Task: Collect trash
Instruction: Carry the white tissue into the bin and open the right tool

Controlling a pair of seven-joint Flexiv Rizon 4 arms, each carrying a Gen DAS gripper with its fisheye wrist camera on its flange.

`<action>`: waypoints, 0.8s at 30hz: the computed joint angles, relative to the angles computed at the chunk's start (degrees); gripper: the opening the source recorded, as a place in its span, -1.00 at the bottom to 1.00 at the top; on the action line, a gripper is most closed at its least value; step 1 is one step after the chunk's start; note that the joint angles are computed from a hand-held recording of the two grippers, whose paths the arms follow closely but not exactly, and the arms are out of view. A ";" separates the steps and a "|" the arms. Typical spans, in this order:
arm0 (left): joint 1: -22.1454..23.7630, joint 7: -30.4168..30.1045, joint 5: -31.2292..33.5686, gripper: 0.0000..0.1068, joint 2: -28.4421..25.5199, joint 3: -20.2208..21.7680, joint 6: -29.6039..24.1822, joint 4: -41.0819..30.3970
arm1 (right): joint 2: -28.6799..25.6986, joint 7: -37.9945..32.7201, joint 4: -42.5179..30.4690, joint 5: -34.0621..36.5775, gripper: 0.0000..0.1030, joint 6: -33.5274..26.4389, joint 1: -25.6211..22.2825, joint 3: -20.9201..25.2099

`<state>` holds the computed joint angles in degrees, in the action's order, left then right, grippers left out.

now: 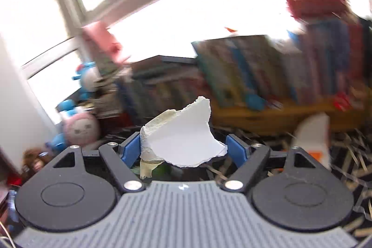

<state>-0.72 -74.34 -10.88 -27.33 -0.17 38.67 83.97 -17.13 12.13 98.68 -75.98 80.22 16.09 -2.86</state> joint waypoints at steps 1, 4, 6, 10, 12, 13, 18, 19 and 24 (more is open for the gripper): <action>0.00 -0.02 -0.09 -0.09 0.00 -0.04 0.22 0.12 | -1.28 -3.53 -1.75 2.37 0.57 0.75 0.01 0.82; 0.15 0.17 -0.52 -0.09 0.22 -0.17 0.92 0.73 | -5.16 -17.56 -6.41 13.36 0.57 0.58 0.76 4.34; 0.22 0.30 -0.75 -0.09 0.33 -0.23 1.26 1.02 | -7.33 -25.41 -8.77 19.55 0.57 -0.95 1.15 7.20; 0.44 1.05 -1.21 -0.07 0.50 -0.40 1.58 1.38 | -11.32 -36.60 -13.03 29.77 0.57 -4.85 1.69 11.84; 0.54 1.33 -1.56 -0.07 0.68 -0.47 2.08 1.86 | -12.29 -39.88 -14.10 33.11 0.57 -6.94 2.41 12.63; 0.63 1.52 -1.86 -0.06 0.80 -0.53 2.39 2.20 | -12.88 -41.59 -14.88 34.69 0.58 -8.09 2.78 12.97; 0.69 1.64 -2.48 -0.06 1.08 -0.56 3.15 2.89 | -13.31 -46.72 -15.81 40.47 0.73 -11.25 5.01 12.34; 0.70 1.64 -2.58 -0.06 1.11 -0.56 3.27 2.99 | -13.34 -47.52 -16.00 41.66 0.74 -11.81 5.42 12.14; 0.74 1.82 -2.80 -0.05 1.10 -0.61 3.34 3.04 | -12.72 -50.16 -16.44 46.34 0.79 -13.59 7.76 9.76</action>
<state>0.02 -72.51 -13.68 -26.22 -0.78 42.02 87.01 -29.85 -38.02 82.24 -29.63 66.63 23.85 6.91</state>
